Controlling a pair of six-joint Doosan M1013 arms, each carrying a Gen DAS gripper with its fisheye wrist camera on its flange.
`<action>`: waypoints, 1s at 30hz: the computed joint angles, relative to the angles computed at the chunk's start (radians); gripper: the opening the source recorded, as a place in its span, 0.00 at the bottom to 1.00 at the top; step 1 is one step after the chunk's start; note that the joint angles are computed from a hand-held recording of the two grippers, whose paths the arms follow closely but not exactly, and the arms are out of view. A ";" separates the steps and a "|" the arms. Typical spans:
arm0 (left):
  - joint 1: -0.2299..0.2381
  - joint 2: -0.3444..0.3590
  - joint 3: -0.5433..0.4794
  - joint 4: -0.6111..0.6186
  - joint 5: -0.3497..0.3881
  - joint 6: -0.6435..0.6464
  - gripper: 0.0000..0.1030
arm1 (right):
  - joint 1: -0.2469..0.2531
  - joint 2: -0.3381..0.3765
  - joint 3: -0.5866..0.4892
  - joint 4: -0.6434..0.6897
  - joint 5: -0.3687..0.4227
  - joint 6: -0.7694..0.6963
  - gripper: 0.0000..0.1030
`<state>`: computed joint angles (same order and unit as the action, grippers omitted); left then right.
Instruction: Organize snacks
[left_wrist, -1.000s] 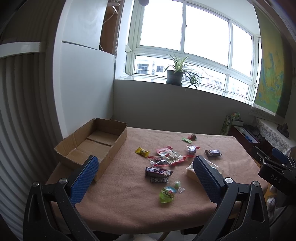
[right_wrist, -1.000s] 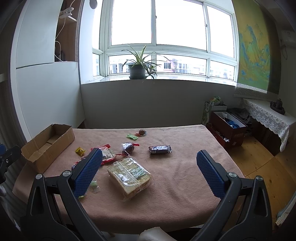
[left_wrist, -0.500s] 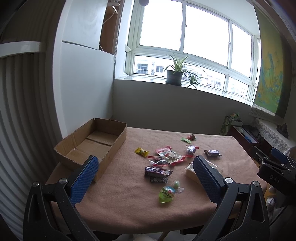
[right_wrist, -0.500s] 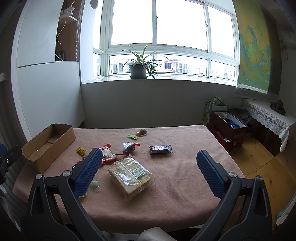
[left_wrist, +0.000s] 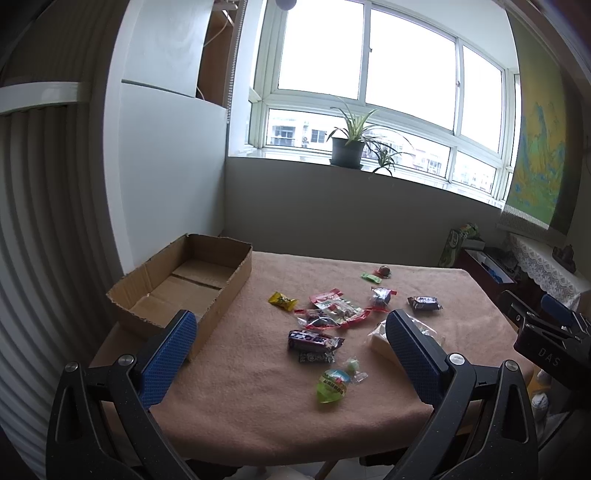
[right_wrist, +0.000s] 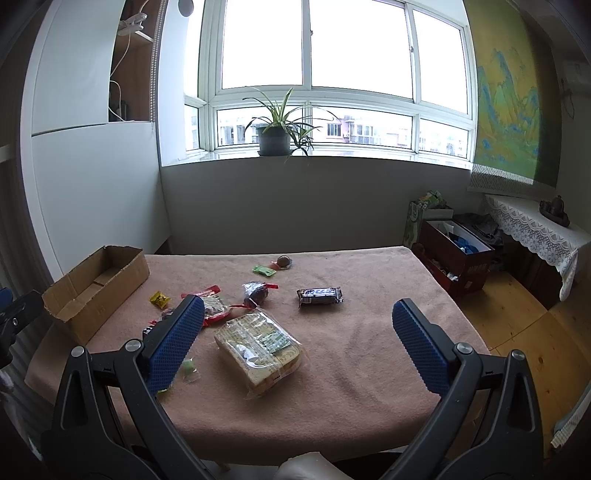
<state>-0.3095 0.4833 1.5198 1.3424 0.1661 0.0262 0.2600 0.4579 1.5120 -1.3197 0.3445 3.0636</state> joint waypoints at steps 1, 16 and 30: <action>0.000 0.000 0.000 0.000 -0.001 -0.001 0.99 | 0.000 0.000 0.000 -0.003 0.001 0.003 1.00; -0.001 0.001 0.000 -0.020 -0.001 0.018 0.99 | -0.002 -0.001 0.004 0.030 -0.004 -0.028 1.00; -0.002 0.004 -0.002 -0.060 -0.001 0.057 0.99 | -0.006 -0.001 0.003 0.075 -0.010 -0.070 1.00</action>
